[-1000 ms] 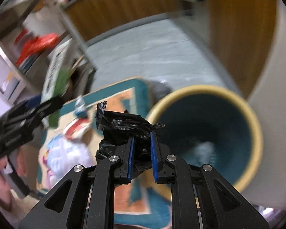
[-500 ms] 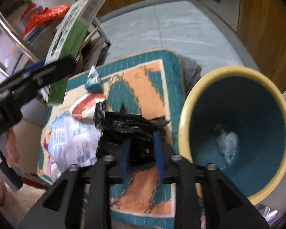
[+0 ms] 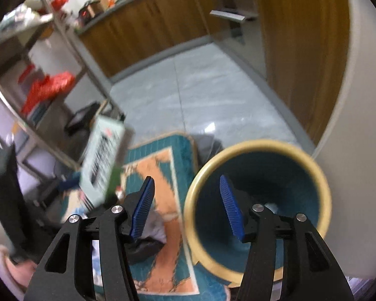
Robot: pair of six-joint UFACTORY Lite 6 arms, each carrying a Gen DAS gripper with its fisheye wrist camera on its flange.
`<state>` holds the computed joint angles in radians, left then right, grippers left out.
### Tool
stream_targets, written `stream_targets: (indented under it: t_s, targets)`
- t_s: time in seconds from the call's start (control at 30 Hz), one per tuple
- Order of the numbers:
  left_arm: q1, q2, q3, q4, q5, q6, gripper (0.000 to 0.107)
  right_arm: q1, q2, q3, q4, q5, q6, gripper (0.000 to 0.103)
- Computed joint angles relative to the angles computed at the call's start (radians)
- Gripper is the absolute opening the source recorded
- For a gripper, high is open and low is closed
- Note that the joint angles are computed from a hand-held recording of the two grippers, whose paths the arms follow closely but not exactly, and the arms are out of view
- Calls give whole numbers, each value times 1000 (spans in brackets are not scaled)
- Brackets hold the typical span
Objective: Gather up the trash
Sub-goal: 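Lower the white COLTALIN box into the teal bin and open the left tool, then grasp the blue glove with foil wrapper with the left tool while the right grasps black plastic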
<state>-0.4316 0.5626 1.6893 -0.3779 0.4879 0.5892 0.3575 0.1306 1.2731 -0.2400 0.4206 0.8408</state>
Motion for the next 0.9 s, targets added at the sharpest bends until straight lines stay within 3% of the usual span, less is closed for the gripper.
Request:
stream_targets:
  t_s: [0.17,0.37,0.47,0.57,0.7,0.9]
  targets:
    - [-96,20,-9,4,-2,3,71,-60,-96,-56,-105,44,99,60]
    - [-186,109,49,7,7,-18,72,-152,-154,-126,-63,32,66,60]
    - [-223,136,53,79,-35,-56,82,-170,-170,-147,-66,29,58,60]
    - [-235,172,86,99,-43,-63,88,-167,-184,-162,-82,34,67,60]
    - [-230,181,109,134,-29,-92,88,-162,-183,-159,-106,49,68,60]
    - [-146,78,3,92,-40,-39,88,-145,-149,-125,-94,58,58,61]
